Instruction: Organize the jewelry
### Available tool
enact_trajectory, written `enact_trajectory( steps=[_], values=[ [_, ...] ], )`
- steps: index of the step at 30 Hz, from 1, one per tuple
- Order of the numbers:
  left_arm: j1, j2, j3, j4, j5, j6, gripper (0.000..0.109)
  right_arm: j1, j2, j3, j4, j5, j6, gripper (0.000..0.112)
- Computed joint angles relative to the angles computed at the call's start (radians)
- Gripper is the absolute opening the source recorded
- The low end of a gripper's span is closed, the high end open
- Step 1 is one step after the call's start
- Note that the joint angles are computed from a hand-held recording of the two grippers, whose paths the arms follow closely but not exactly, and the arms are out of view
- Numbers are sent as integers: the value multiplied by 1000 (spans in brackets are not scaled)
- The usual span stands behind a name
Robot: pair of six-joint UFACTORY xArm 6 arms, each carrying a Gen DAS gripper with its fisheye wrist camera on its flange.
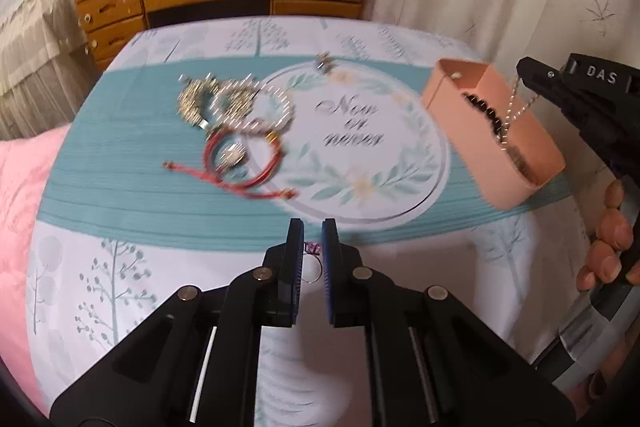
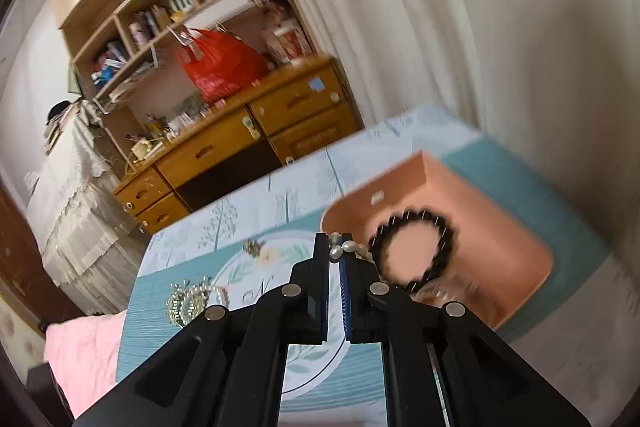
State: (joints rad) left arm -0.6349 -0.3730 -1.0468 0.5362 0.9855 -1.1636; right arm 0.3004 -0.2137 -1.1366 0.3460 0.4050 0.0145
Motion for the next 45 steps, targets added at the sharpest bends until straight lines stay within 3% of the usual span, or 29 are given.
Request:
enact_trajectory(
  steps=[7, 12, 15, 18, 24, 26, 33, 37, 38, 41, 42, 45],
  values=[
    [-49, 172, -227, 99, 25, -38, 7, -96, -10, -78, 335, 74, -488, 5],
    [-72, 324, -417, 140, 37, -47, 7, -212, 35, -179, 465, 246, -709, 5],
    [-81, 409, -517, 148, 34, -45, 7, -282, 75, -239, 492, 351, -757, 8],
    [-85, 500, -625, 139, 23, -43, 7, -348, 139, -315, 508, 456, -799, 22],
    [-93, 616, -758, 102, 22, -22, 7, -453, 237, -412, 563, 597, -902, 26],
    [-92, 647, -795, 74, 43, -14, 7, -478, 264, -438, 583, 665, -932, 35],
    [-80, 655, -801, 22, 95, -29, 8, -507, 279, -446, 595, 725, -970, 37],
    [-71, 616, -755, 2, 106, -30, 11, -477, 261, -430, 548, 719, -934, 46],
    [-67, 595, -726, -8, 94, -31, 18, -466, 254, -422, 540, 714, -923, 49],
    [-57, 539, -654, -31, 92, -44, 59, -437, 245, -411, 504, 706, -886, 54],
    [-55, 520, -630, -33, 92, -52, 65, -429, 242, -406, 493, 701, -877, 56],
    [-38, 463, -564, -82, 114, -37, 65, -392, 218, -375, 465, 670, -847, 70]
  ],
)
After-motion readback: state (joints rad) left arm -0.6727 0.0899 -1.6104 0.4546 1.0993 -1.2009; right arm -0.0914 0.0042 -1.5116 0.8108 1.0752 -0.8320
